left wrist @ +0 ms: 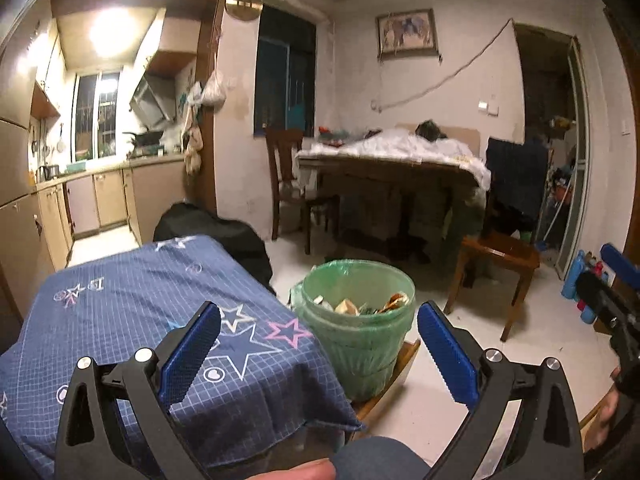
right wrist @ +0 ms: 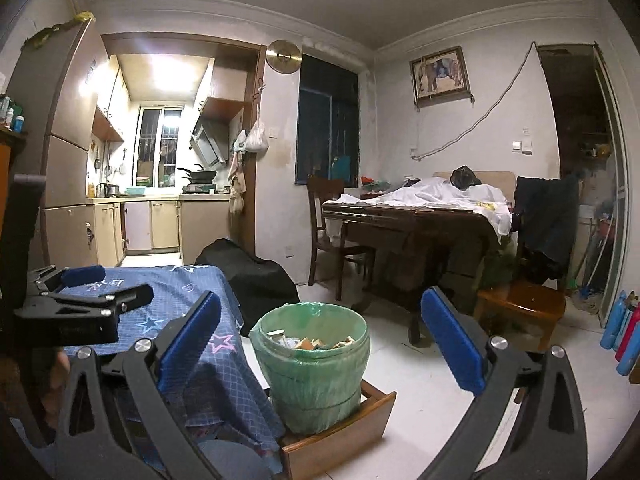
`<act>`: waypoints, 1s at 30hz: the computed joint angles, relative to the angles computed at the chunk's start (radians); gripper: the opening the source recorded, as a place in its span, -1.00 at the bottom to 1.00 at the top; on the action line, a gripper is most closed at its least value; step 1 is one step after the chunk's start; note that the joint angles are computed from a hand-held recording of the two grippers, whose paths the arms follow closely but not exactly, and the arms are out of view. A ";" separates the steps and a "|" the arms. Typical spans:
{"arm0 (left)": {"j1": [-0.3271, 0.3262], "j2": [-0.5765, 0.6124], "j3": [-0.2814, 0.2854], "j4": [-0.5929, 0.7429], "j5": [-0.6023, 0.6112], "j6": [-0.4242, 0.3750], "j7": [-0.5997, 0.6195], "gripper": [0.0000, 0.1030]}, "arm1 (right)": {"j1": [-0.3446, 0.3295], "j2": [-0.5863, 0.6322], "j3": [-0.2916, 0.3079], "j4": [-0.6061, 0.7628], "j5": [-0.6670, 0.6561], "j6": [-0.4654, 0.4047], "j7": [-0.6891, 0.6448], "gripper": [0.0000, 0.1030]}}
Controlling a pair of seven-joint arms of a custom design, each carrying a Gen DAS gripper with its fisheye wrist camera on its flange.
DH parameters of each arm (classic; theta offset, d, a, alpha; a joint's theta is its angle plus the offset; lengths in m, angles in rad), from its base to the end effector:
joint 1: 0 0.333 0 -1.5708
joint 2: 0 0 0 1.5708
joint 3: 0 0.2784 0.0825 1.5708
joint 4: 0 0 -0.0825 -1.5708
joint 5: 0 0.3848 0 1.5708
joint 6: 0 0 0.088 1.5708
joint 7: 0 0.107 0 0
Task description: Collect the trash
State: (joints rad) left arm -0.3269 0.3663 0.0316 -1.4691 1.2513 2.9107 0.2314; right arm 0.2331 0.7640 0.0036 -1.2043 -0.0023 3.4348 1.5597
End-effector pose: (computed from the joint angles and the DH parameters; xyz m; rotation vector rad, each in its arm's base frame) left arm 0.6465 -0.2612 0.5279 -1.4163 1.4944 -1.0794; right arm 0.7336 0.1761 0.4804 -1.4032 1.0929 -0.9980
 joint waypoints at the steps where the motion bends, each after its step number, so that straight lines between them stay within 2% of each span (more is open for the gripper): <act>1: -0.007 -0.014 0.008 -0.014 0.027 0.011 -0.026 0.90 | -0.007 -0.011 0.010 -0.020 -0.005 0.012 0.002 0.89; 6: 0.006 -0.053 -0.026 -0.069 0.037 0.058 0.031 0.90 | -0.021 -0.065 0.022 -0.113 -0.017 0.064 0.009 0.89; 9: 0.002 -0.054 -0.032 -0.074 0.061 0.074 0.035 0.90 | -0.011 -0.086 0.004 -0.148 0.003 0.096 0.007 0.89; 16: 0.003 -0.024 -0.040 -0.043 0.014 0.066 0.074 0.90 | 0.000 -0.091 -0.012 -0.164 0.043 0.110 0.003 0.89; 21: -0.006 -0.003 -0.025 -0.021 -0.042 0.071 0.123 0.90 | 0.005 -0.102 -0.011 -0.181 0.048 0.111 0.004 0.89; 24: -0.027 0.006 0.005 -0.010 -0.019 0.087 0.087 0.90 | 0.006 -0.105 -0.010 -0.186 0.052 0.105 0.004 0.89; 28: -0.020 0.026 -0.012 0.001 -0.097 0.074 0.178 0.90 | 0.005 -0.114 -0.011 -0.198 0.058 0.104 0.010 0.89; 30: -0.033 0.033 -0.002 0.006 -0.121 0.053 0.194 0.90 | 0.001 -0.110 -0.008 -0.191 0.056 0.100 0.013 0.89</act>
